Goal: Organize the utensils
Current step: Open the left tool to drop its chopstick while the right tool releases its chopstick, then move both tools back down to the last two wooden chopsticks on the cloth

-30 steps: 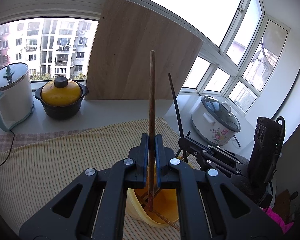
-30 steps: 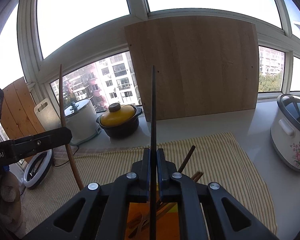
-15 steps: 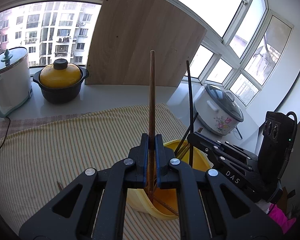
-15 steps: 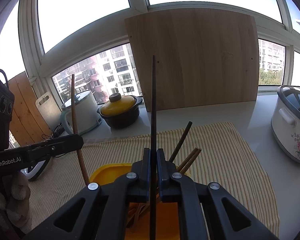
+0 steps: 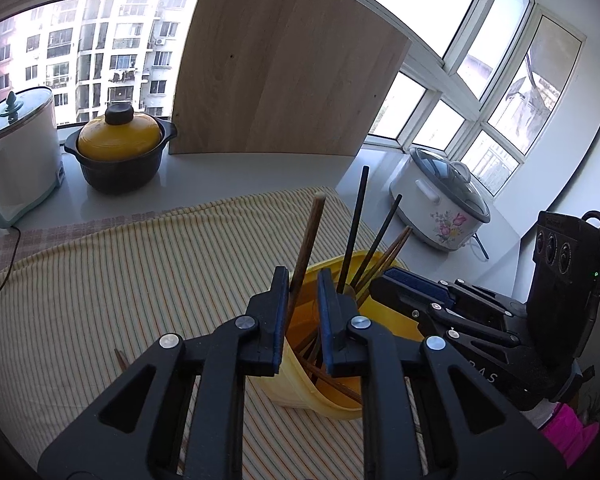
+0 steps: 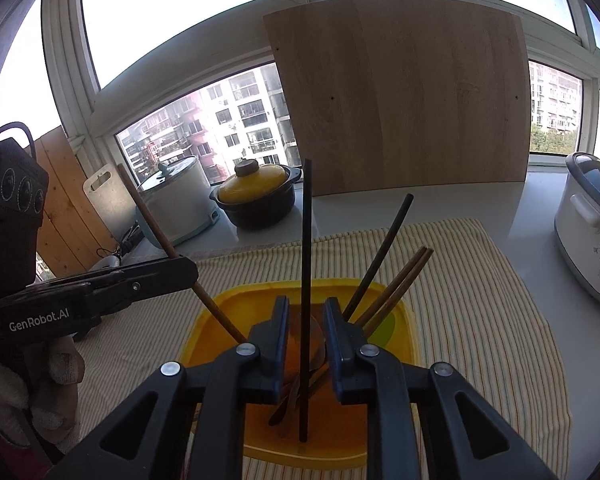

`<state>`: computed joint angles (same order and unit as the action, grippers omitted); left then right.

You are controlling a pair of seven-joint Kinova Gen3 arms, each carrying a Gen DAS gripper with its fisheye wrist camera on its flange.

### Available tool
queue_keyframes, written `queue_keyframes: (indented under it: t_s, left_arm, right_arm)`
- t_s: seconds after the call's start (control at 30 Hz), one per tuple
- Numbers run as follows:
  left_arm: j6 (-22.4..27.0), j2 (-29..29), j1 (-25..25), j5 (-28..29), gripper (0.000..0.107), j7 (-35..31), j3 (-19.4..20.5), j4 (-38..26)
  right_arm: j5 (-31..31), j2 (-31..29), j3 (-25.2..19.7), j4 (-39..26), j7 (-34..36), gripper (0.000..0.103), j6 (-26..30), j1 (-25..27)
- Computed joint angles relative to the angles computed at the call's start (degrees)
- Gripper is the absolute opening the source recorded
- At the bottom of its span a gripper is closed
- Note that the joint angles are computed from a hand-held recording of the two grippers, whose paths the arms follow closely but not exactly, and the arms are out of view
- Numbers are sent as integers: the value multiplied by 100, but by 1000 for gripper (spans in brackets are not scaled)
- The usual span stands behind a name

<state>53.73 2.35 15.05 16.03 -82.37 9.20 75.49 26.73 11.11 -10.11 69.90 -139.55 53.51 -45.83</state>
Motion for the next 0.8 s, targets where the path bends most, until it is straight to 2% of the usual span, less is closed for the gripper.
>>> queue_keyframes:
  t_s: [0.53, 0.73, 0.77, 0.8]
  left_arm:
    - [-91, -721, -184, 179, 17, -314, -206, 660]
    - [-89, -1093, -344, -114, 17, -124, -254, 1080]
    - [-112, -1165, -381, -214, 18, -37, -244, 1184]
    - [-112, -1227, -413, -303, 25, 34, -241, 1278]
  right_arm:
    - [118, -358, -251, 339, -280, 30, -87, -100]
    - [223, -452, -431, 428, -263, 33, -76, -211]
    - [262, -454, -464, 428, -238, 33, -61, -248]
    - [299, -458, -494, 431, -206, 33, -53, -285]
